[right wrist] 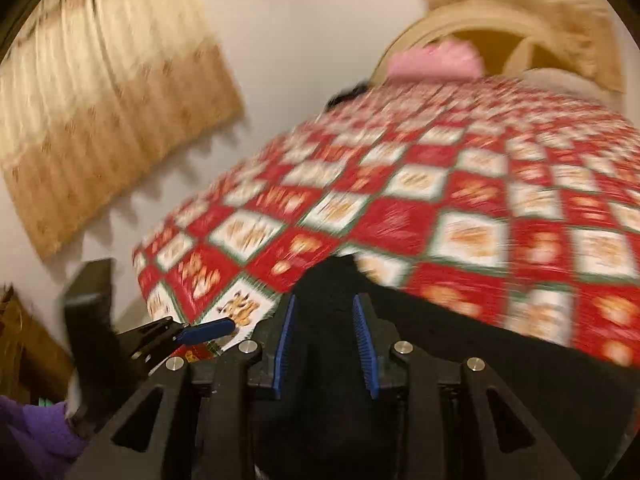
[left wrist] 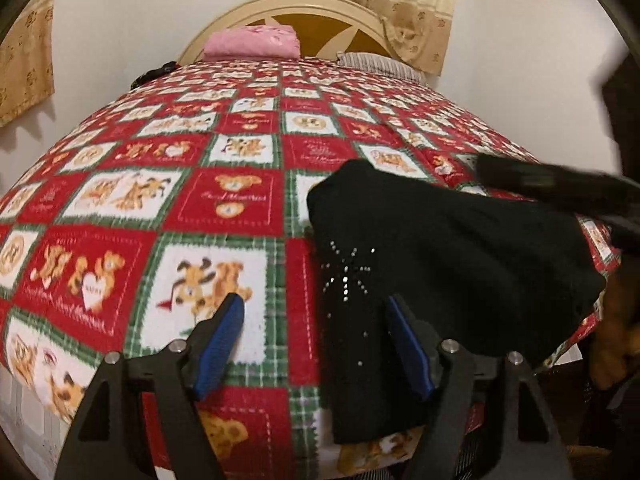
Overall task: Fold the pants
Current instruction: 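Lower the folded black pants onto the quilt with both grippers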
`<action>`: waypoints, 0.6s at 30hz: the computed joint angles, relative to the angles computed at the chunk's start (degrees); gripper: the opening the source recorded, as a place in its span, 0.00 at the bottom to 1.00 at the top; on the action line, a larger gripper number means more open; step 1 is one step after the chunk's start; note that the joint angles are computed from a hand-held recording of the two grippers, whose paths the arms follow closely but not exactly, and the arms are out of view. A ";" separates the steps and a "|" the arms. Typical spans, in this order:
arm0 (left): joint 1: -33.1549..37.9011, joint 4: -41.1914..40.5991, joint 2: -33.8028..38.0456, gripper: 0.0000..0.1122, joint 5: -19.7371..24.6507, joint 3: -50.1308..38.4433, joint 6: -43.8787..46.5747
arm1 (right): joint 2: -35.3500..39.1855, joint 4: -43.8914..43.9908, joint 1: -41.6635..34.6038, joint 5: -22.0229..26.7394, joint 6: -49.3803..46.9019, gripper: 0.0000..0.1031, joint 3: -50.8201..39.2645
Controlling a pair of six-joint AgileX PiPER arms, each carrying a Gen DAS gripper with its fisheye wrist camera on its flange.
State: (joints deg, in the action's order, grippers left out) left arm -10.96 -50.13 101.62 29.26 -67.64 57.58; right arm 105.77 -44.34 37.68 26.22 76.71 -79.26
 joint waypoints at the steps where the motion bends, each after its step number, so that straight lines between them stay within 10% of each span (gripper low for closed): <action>1: 0.19 -0.47 0.33 0.68 0.11 0.08 -0.18 | 4.02 4.06 -0.49 1.11 -5.72 0.30 -5.11; 6: -1.35 -0.19 -0.09 0.69 -4.00 2.27 -1.09 | 21.86 24.79 -3.34 20.37 -31.18 0.33 -32.82; 12: -2.44 -0.02 -1.43 0.69 -7.11 4.61 -1.73 | 34.73 28.23 -5.20 36.03 -38.16 0.37 -57.02; 18: -2.08 0.61 -2.07 0.71 -6.47 4.82 -2.24 | 23.44 19.06 -5.16 18.34 -21.94 0.37 -35.03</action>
